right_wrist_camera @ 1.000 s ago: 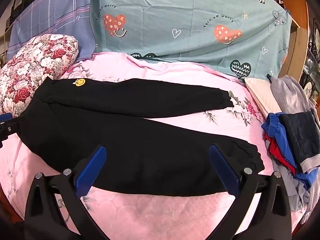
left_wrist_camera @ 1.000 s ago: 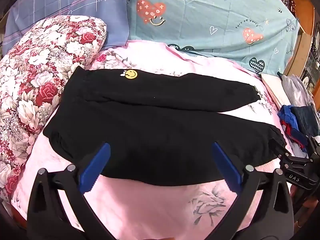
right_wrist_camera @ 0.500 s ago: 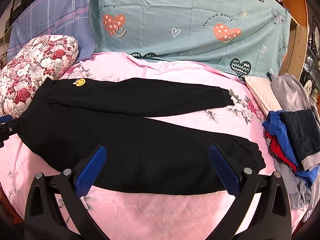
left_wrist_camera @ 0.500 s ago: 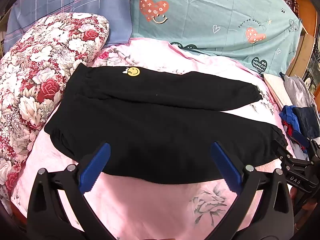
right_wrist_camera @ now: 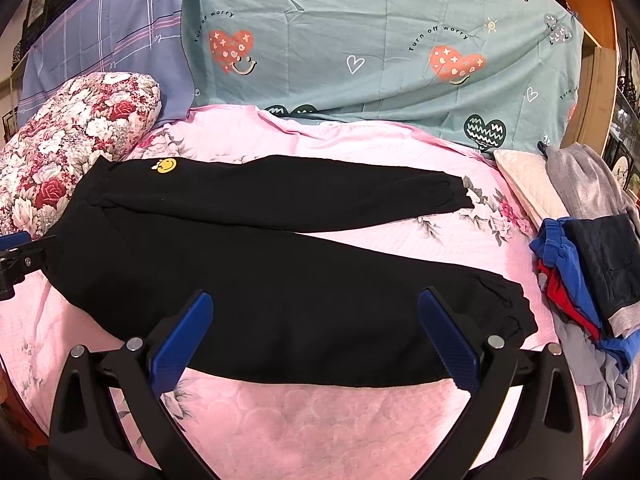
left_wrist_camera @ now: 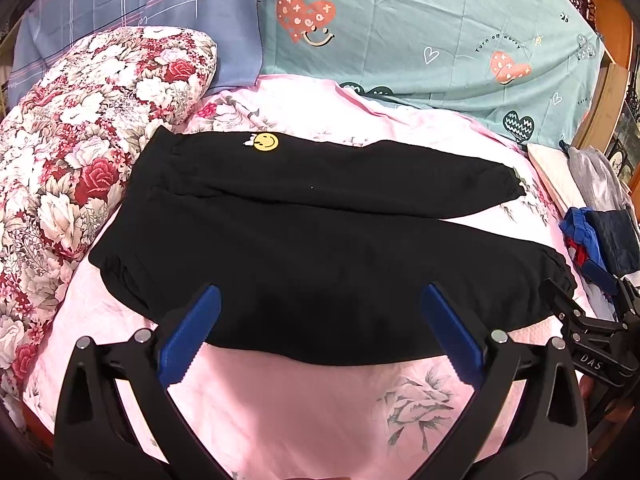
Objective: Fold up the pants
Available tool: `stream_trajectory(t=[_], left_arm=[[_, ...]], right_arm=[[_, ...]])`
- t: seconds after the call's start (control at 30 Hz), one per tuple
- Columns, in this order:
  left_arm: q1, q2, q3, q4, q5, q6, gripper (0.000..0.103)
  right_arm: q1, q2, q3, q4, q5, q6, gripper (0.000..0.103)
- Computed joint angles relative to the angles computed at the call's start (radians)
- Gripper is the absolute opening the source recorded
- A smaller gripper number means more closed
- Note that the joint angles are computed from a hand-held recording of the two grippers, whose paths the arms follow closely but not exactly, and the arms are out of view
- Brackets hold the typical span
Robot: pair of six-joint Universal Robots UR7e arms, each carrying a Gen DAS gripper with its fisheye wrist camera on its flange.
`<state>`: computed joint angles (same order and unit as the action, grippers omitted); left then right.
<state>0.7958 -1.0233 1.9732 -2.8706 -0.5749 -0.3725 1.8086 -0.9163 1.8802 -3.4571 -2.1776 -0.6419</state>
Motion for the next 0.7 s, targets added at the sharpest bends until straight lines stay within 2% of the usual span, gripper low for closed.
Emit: stream_trajectory(t=[0.7], left_arm=[[0.019, 0.017, -0.034, 0.041, -0.012, -0.009, 0.101]], right_arm=[[-0.005, 0.02, -0.029, 0.032, 0.013, -0.003, 0.102]])
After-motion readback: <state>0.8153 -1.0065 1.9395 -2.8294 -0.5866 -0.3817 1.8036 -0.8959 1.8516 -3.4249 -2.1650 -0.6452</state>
